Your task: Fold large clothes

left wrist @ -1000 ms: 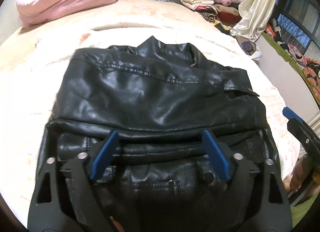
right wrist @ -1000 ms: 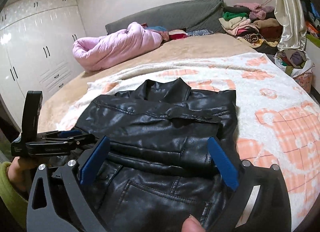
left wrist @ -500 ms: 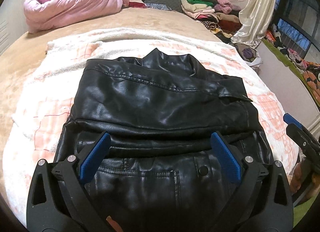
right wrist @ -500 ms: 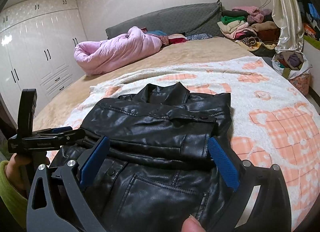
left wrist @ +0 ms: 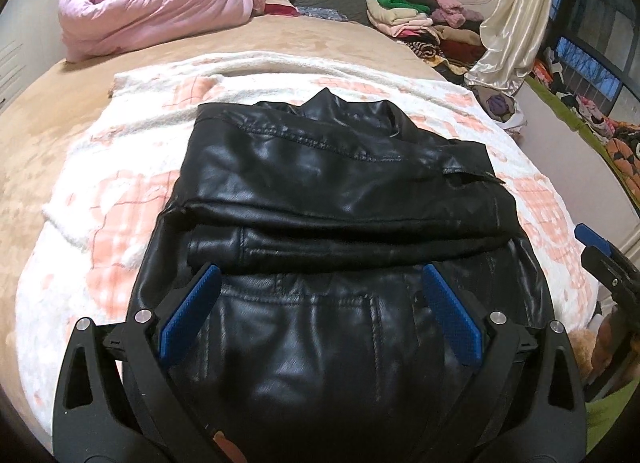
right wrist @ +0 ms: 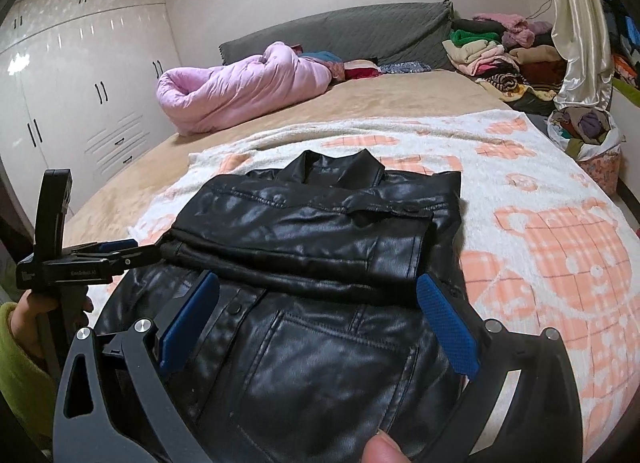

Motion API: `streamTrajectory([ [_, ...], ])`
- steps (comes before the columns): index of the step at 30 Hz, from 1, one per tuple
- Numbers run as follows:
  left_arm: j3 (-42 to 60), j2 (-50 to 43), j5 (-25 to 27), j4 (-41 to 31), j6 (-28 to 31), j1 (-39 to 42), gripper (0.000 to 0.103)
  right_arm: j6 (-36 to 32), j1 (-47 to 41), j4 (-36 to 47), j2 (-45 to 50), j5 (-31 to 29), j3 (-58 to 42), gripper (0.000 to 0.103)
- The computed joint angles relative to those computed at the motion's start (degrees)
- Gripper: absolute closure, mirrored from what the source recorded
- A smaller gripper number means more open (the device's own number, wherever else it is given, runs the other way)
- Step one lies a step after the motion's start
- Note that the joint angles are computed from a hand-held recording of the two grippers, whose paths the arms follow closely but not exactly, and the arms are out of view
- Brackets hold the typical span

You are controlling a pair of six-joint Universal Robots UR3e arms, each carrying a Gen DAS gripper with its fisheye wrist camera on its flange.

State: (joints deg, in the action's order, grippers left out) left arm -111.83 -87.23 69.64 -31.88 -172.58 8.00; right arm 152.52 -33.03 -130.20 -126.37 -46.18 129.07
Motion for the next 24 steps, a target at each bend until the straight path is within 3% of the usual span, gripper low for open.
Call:
streamTrajectory([
  [16, -10.74, 11.71, -0.38, -2.95, 5.83, 5.73, 0.01, -20.51, -9.85, 32.96, -15.78, -2.83, -0.65, 0.004],
  [24, -15.92, 18.02, -1.78, -6.45, 8.97, 10.66, 0.01, -35.51, -21.65, 54.79, -24.06, -3.16, -3.57, 0.005],
])
